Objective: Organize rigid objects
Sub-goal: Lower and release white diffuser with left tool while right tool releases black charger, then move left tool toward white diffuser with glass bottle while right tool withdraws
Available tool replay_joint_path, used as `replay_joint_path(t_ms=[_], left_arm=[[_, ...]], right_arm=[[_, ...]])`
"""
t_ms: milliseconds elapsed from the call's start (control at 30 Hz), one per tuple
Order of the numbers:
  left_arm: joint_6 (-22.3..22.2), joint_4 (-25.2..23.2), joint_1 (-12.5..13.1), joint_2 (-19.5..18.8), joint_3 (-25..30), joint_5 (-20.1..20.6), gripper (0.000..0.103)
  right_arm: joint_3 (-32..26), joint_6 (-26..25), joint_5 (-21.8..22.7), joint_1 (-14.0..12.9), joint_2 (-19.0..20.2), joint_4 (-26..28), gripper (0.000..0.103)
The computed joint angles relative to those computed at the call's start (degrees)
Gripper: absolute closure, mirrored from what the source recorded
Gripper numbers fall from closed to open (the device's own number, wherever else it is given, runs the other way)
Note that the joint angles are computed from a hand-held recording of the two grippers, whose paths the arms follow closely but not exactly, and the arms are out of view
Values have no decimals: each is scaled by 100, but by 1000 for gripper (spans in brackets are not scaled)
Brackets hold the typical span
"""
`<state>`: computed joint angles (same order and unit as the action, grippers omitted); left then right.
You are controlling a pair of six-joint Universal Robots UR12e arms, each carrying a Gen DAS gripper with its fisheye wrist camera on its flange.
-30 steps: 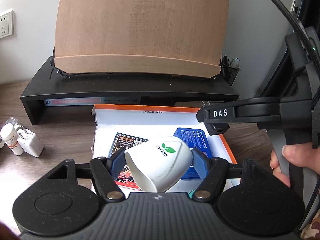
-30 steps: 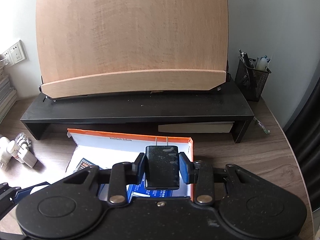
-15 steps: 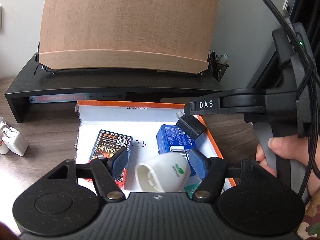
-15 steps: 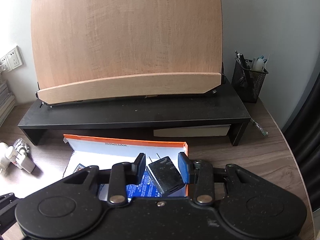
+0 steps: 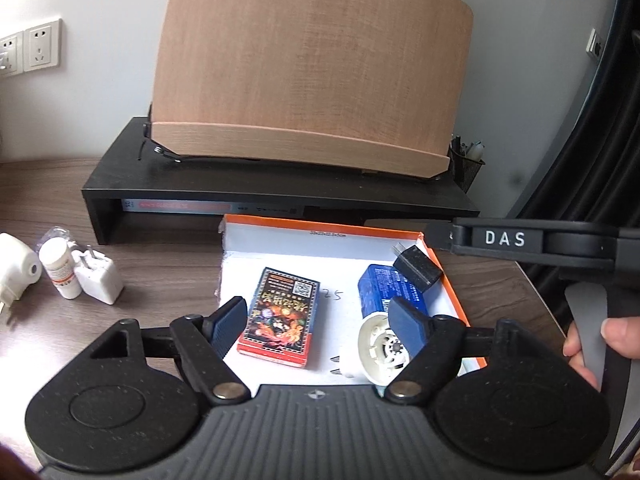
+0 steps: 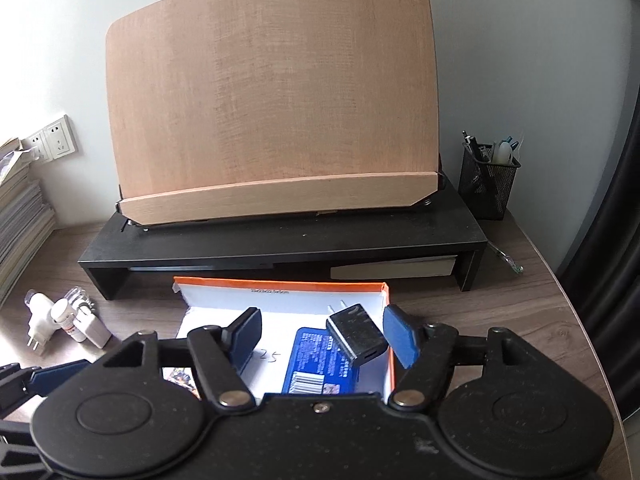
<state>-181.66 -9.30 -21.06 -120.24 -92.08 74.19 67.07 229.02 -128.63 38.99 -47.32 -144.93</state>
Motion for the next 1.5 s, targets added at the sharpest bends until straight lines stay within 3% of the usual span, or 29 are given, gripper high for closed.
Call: replay_joint_path(t_ms=[667, 1267, 1500], left_arm=[[-195, 203, 678, 585, -684, 726, 11], [-159, 40, 1089, 444, -525, 723, 10], [-58, 2, 1156, 161, -216, 829, 4]], right_arm=[[-1875, -437, 384, 413, 996, 505, 20], [-3394, -517, 623, 465, 1823, 1294, 20], [-3675, -399, 606, 466, 1979, 1515, 20]])
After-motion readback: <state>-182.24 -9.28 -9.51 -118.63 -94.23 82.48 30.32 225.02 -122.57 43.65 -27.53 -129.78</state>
